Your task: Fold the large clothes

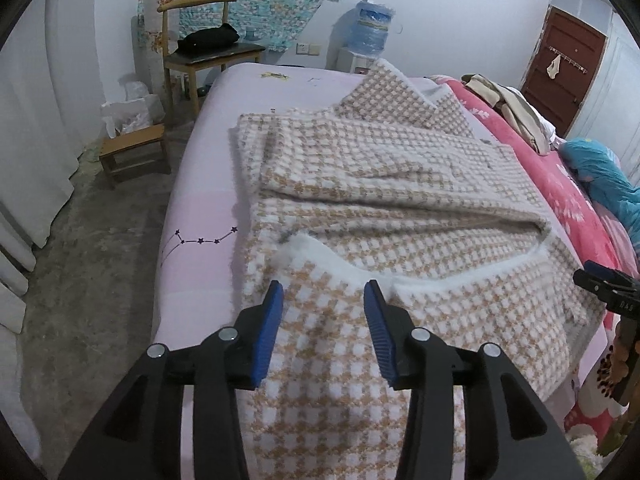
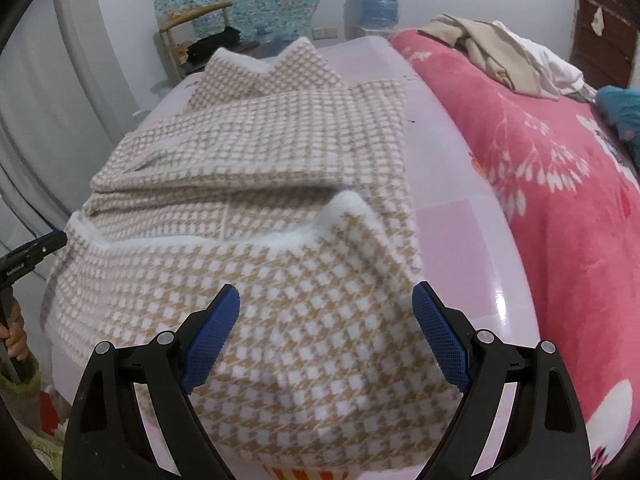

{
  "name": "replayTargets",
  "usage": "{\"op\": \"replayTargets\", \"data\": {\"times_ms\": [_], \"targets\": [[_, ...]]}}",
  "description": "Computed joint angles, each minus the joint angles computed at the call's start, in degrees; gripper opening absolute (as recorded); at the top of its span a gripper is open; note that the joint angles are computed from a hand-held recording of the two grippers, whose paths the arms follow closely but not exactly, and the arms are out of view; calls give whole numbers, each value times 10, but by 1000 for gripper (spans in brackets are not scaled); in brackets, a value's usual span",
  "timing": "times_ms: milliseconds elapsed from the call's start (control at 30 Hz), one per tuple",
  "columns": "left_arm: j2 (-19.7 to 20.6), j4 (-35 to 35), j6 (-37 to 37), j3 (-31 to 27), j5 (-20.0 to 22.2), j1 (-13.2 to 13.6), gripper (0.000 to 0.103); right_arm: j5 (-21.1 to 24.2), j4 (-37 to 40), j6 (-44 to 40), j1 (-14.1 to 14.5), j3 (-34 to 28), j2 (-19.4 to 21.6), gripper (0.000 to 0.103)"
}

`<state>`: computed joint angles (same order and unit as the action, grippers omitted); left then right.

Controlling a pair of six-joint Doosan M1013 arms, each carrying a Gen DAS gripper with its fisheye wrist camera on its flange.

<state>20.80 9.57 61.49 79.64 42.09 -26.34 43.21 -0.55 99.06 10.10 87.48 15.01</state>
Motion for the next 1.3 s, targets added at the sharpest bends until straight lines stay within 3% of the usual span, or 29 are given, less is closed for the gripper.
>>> {"op": "replayTargets", "data": {"times_ms": [333, 833, 1100, 1200, 1300], "targets": [[0, 2, -4, -1, 3, 1, 44, -2, -14, 16, 1, 1, 0, 84], [-12, -10, -10, 15, -30, 7, 44, -23, -14, 29, -20, 9, -10, 84], [-4, -13, -1, 11, -43, 9, 44, -22, 21, -13, -28, -11, 7, 84], [3, -30, 3, 6, -39, 12, 44, -19, 29, -26, -28, -21, 16, 80], [9, -17, -2, -1, -25, 8, 42, -5, 30, -38, -27, -35, 29, 70]]}}
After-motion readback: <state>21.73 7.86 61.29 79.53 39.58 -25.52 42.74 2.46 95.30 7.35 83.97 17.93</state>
